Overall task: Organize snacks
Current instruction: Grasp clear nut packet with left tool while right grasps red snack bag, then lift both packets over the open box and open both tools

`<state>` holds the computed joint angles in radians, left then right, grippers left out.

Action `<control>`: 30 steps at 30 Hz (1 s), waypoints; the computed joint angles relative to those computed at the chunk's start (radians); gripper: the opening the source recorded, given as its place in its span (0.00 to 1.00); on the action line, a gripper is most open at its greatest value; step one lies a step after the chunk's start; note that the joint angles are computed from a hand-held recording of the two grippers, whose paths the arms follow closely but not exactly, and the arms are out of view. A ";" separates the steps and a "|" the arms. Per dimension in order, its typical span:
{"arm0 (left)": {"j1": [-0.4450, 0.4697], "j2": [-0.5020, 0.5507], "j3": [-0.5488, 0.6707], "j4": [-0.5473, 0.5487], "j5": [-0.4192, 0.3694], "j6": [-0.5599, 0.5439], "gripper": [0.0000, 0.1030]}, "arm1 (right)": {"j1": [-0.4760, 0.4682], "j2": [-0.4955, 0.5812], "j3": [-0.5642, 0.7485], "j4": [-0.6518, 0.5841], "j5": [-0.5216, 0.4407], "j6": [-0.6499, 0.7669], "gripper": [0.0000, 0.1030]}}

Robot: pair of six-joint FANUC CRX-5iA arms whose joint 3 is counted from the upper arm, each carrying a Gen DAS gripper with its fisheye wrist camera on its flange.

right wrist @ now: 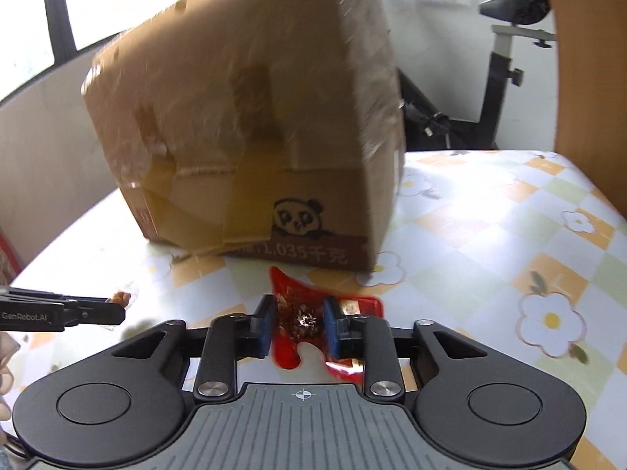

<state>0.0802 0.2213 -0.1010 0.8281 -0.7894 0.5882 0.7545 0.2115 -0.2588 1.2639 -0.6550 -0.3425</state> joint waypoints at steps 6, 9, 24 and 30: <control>-0.005 -0.027 -0.032 0.064 0.016 -0.067 0.19 | -0.001 -0.053 -0.048 0.069 -0.016 -0.076 0.01; -0.008 -0.037 -0.043 0.093 0.023 -0.096 0.19 | 0.000 -0.072 -0.059 0.107 -0.023 -0.107 0.01; -0.004 -0.070 0.005 0.370 0.029 -0.324 0.19 | -0.098 -0.169 -0.034 0.528 0.052 -0.295 0.01; -0.034 -0.016 0.122 0.473 0.047 -0.379 0.19 | -0.199 -0.126 0.089 0.660 0.171 -0.310 0.01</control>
